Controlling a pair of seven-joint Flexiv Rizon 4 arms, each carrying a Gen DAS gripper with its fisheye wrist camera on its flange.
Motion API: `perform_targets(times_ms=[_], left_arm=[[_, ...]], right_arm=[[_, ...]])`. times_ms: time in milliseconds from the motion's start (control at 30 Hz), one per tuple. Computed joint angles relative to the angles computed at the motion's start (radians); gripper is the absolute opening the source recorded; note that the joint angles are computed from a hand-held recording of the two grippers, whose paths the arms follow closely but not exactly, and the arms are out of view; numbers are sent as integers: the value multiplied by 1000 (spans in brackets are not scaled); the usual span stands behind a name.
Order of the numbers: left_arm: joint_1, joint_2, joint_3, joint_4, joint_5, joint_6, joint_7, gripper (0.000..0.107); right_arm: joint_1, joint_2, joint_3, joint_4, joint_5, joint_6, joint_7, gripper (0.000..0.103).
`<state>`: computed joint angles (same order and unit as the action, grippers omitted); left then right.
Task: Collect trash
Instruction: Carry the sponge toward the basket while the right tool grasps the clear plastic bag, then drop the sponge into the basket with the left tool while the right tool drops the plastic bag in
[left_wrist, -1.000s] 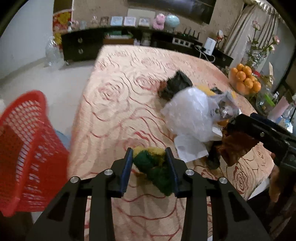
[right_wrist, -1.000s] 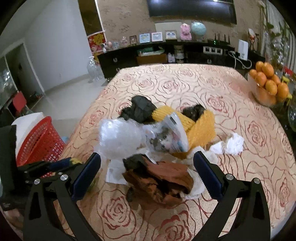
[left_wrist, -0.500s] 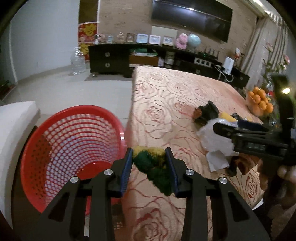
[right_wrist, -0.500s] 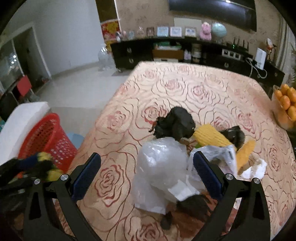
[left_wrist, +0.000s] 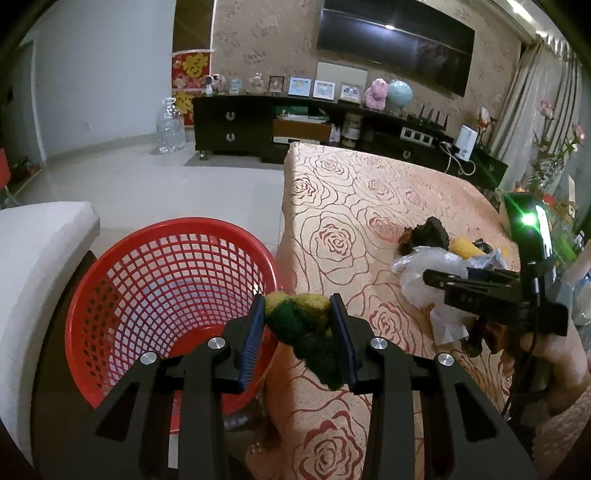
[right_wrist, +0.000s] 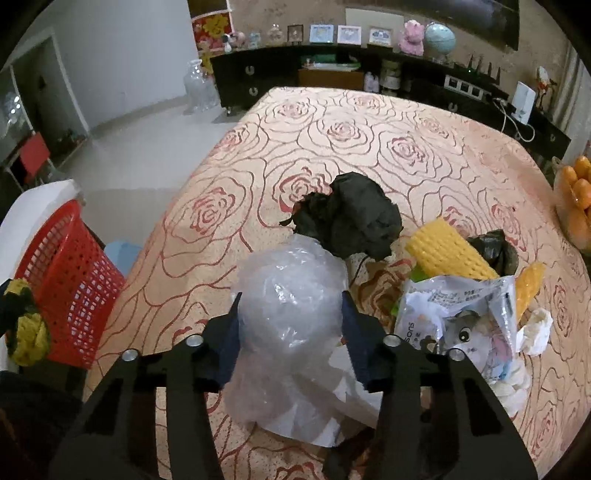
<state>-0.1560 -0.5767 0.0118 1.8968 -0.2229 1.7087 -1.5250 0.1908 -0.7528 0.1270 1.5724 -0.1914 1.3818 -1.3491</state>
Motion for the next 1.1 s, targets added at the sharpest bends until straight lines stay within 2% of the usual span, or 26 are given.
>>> perform_targets(times_ms=[133, 300, 567, 900, 1100], left_arm=[[12, 8, -10, 9, -1, 4, -4, 34], [0, 22, 13, 16, -2, 14, -12, 34], [-61, 39, 122, 20, -24, 14, -46, 34], [-132, 60, 275, 49, -53, 24, -95, 34], [-158, 70, 335, 65, -63, 17, -116, 34]], right_arm=[[-10, 22, 12, 27, 9, 27, -12, 44], [-31, 60, 41, 65, 25, 69, -32, 44], [-45, 95, 76, 72, 31, 105, -68, 44], [-41, 83, 108, 29, 37, 81, -103, 44], [-21, 74, 131, -3, 45, 67, -131, 44]])
